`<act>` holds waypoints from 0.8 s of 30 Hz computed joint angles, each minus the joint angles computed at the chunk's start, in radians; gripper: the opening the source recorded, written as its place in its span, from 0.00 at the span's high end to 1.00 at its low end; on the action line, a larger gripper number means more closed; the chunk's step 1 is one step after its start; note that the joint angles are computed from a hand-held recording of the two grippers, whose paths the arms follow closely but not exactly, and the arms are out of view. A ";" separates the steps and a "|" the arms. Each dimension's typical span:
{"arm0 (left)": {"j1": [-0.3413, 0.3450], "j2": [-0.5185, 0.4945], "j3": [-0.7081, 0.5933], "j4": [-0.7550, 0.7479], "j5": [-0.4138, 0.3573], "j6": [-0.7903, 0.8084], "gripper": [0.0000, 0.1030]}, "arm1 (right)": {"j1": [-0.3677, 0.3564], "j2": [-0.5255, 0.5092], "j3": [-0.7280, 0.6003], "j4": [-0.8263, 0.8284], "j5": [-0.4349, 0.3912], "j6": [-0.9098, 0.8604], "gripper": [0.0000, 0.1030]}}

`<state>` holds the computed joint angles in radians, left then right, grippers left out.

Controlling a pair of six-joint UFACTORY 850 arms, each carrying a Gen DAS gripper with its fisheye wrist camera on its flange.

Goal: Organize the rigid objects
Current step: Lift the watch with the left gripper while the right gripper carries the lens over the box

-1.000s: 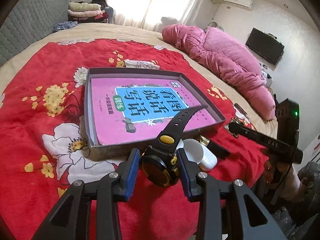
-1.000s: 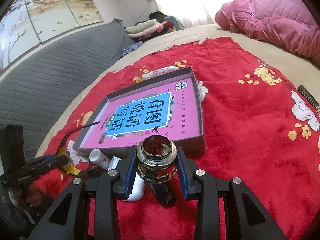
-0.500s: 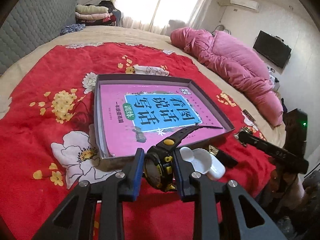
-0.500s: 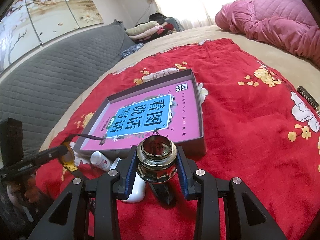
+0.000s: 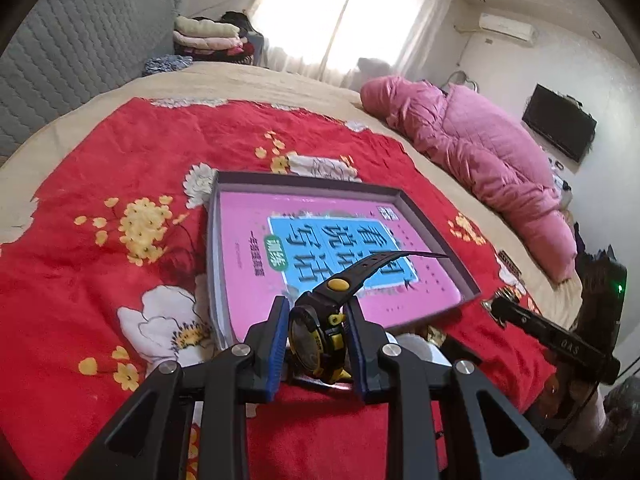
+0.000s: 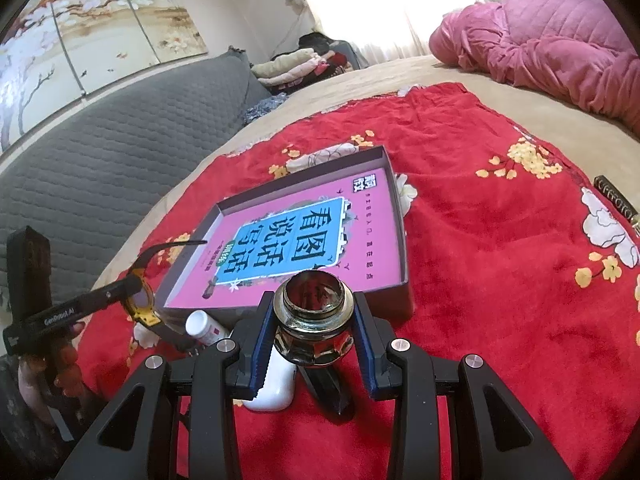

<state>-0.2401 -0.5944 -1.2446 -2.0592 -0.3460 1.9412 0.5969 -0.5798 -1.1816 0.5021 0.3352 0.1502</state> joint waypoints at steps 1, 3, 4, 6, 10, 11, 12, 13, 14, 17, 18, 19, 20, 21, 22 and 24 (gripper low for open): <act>0.001 -0.001 -0.002 -0.009 -0.001 0.003 0.73 | 0.000 0.001 0.000 -0.006 0.003 0.005 0.64; 0.003 -0.003 -0.006 -0.052 0.000 0.024 0.73 | 0.001 0.002 -0.001 -0.006 0.009 0.004 0.64; 0.005 -0.005 -0.008 -0.063 -0.003 0.027 0.73 | 0.002 0.002 -0.001 -0.010 0.009 0.007 0.64; 0.009 -0.014 -0.019 -0.074 -0.007 0.014 0.73 | 0.002 0.002 -0.002 -0.011 0.009 0.006 0.64; 0.014 -0.034 -0.044 -0.091 -0.014 -0.006 0.73 | 0.003 -0.001 -0.005 -0.013 0.007 0.008 0.64; 0.016 -0.039 -0.050 -0.095 -0.018 -0.010 0.73 | 0.003 -0.001 -0.006 -0.009 0.008 0.006 0.64; 0.016 -0.047 -0.058 -0.096 -0.020 -0.017 0.73 | 0.003 -0.002 -0.007 -0.006 0.008 0.004 0.64; 0.014 -0.055 -0.066 -0.110 -0.011 -0.011 0.74 | 0.001 -0.003 -0.009 -0.005 0.007 0.004 0.64; 0.013 -0.060 -0.071 -0.126 -0.006 0.002 0.74 | 0.002 -0.004 -0.010 0.005 0.008 -0.004 0.64; 0.007 -0.073 -0.081 -0.182 0.001 0.051 0.75 | 0.001 -0.007 -0.015 0.033 0.010 -0.029 0.64; 0.005 -0.073 -0.081 -0.197 0.012 0.067 0.75 | 0.000 -0.009 -0.017 0.036 0.009 -0.032 0.64; 0.003 -0.077 -0.084 -0.208 0.018 0.079 0.76 | -0.001 -0.012 -0.020 0.038 0.007 -0.033 0.64; 0.003 -0.082 -0.092 -0.196 0.024 0.066 0.78 | -0.002 -0.015 -0.024 0.045 0.004 -0.039 0.64; 0.002 -0.090 -0.100 -0.184 0.034 0.049 0.78 | -0.002 -0.020 -0.030 0.061 0.001 -0.056 0.64; 0.002 -0.099 -0.108 -0.177 0.044 0.039 0.80 | -0.001 -0.021 -0.033 0.069 -0.002 -0.064 0.64; 0.002 -0.113 -0.123 -0.155 0.056 0.019 0.82 | -0.002 -0.031 -0.048 0.098 -0.011 -0.100 0.64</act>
